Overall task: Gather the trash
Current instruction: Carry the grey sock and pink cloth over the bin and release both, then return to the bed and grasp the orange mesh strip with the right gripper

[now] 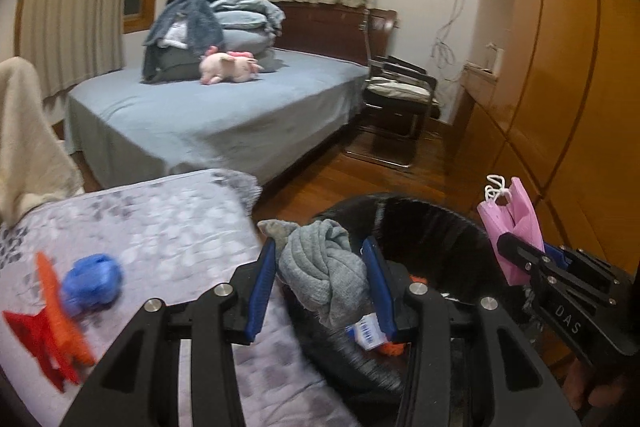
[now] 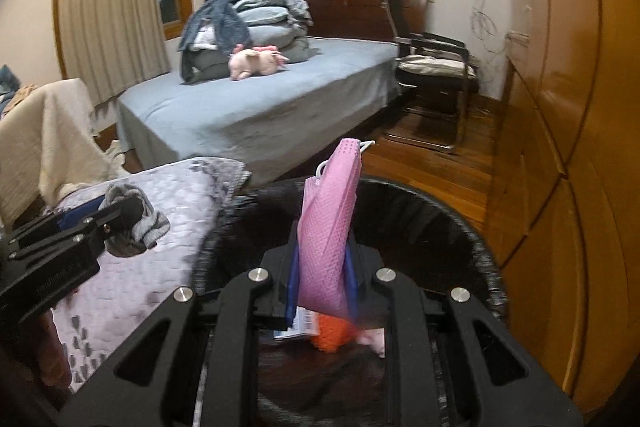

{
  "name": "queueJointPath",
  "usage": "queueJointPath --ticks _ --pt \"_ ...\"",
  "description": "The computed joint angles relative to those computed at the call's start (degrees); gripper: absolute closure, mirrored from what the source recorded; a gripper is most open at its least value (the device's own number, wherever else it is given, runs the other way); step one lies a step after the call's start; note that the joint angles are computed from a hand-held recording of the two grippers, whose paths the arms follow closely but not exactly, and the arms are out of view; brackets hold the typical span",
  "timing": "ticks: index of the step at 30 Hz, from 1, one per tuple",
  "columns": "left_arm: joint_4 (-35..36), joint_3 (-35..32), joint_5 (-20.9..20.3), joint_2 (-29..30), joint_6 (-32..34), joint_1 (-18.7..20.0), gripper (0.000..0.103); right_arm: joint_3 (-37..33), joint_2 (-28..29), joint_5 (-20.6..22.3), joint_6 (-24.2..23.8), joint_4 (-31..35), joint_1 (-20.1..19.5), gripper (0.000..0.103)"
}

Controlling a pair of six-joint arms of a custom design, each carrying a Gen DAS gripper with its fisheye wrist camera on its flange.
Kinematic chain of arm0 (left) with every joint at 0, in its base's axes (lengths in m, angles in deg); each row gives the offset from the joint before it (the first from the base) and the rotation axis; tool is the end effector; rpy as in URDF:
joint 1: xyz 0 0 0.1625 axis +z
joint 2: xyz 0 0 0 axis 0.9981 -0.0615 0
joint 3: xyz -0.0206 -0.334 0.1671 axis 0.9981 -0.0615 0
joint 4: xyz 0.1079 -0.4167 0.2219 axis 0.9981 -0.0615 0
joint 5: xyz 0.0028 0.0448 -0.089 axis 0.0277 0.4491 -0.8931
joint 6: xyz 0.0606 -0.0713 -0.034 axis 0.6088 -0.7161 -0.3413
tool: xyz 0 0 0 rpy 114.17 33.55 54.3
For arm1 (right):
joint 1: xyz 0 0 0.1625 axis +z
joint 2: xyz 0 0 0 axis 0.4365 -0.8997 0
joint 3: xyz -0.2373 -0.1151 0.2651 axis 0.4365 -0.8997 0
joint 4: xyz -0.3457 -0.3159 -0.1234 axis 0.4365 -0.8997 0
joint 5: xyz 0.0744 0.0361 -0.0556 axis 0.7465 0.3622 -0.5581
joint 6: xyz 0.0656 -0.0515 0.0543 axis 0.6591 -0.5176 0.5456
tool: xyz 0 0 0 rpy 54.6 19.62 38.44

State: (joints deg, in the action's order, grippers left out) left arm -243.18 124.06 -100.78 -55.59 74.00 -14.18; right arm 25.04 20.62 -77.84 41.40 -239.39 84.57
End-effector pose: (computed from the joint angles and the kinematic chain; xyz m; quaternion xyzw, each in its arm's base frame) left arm 0.0259 -0.5612 0.2769 0.1140 0.8333 -0.4520 0.2971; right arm 0.3233 -0.6235 -0.0746 0.2895 -0.8431 0.3697 0.2620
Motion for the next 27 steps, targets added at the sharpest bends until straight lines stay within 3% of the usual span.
queueJointPath --ticks 11,13,15,16,18,20,21,23,27 --pt "4.0 -8.1 -4.8 9.6 -1.1 -0.1 0.057 -1.8 -0.1 -3.2 -2.2 -0.2 -3.6 0.079" --pt "4.9 -8.9 -5.7 10.4 -1.0 0.0 0.054 -2.2 0.1 -3.7 -2.3 0.0 -4.0 0.070" --pt "5.1 -9.2 -6.7 10.7 -0.6 0.1 0.039 -2.0 0.2 -4.5 -2.6 -1.2 -4.4 0.057" --pt "4.7 -9.0 -6.9 10.7 -0.4 0.0 0.037 -2.1 0.3 -4.6 -2.7 -1.6 -4.6 0.048" --pt "4.4 -8.6 -7.6 10.2 -0.2 0.2 0.030 -1.8 0.3 -4.9 -2.9 -3.0 -4.7 0.039" --pt "4.2 -8.3 -7.5 9.9 -0.2 0.2 0.026 -1.3 0.3 -5.3 -3.3 -4.5 -4.8 0.024" --pt "3.7 -7.9 -7.2 9.4 -0.1 0.2 0.024 -1.4 0.6 -5.8 -3.7 -5.5 -4.6 0.010" --pt "2.8 -6.9 -6.4 8.0 -0.1 0.1 0.019 -1.7 1.6 -7.0 -5.6 -9.5 -4.0 0.007" --pt "-0.6 -4.5 -3.6 5.2 0.7 -0.3 0.009 -1.0 1.1 -6.3 -5.0 -8.8 -3.0 0.005"
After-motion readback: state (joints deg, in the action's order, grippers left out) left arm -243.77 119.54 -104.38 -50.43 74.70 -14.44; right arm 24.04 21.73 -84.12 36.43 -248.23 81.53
